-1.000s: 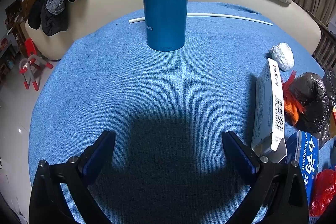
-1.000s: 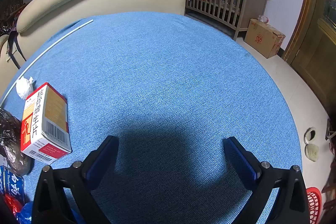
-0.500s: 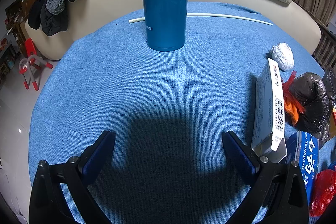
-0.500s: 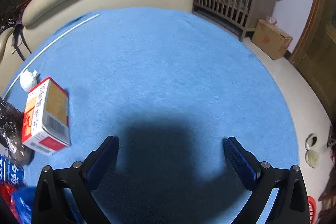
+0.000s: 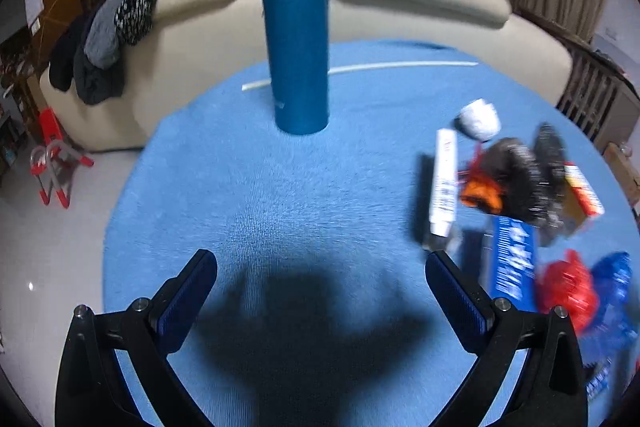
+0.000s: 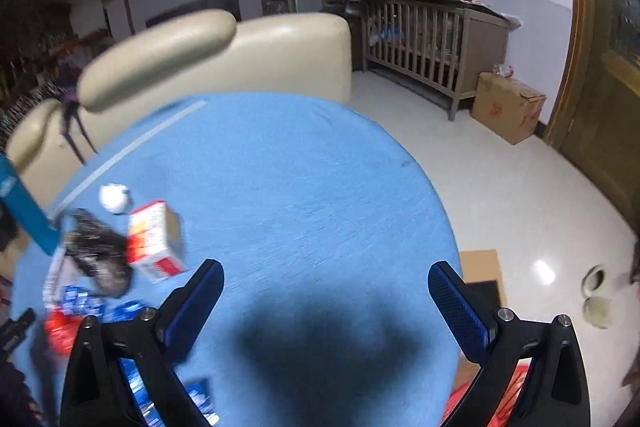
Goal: Collect trash
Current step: 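Move both tools back and lower the right tool onto the blue-and-white carton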
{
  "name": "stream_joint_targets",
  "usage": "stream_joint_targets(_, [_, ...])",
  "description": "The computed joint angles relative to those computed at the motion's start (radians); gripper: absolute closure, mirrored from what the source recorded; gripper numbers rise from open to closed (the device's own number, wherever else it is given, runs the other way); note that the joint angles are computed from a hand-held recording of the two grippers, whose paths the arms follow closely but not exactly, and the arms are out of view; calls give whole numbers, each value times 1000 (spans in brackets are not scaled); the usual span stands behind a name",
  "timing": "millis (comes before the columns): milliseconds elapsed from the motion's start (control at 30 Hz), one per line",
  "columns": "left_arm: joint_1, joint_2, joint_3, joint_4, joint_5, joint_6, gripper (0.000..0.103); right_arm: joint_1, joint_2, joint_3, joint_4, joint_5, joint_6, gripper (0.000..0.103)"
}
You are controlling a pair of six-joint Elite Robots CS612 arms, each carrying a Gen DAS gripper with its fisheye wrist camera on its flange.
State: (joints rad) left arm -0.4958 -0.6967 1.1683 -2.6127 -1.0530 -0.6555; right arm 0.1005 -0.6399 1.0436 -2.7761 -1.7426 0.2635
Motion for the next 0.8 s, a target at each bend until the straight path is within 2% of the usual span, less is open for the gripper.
stream_joint_targets(200, [-33,-55,85,-103,0,34,0,18,-67,131,-99,77,-1,0])
stream_joint_targets(333, [-46,-71,115,-135,-3,45,0,37,-99,207,-138,86,-27,0])
stream_joint_targets(533, [-64,-98,161,-174,-7,56,0,60,-118,256,-171,71,-53,0])
stream_joint_targets(800, [-78,-117,187,-201,3,78,0,58,-143,302,-199,117,-20,0])
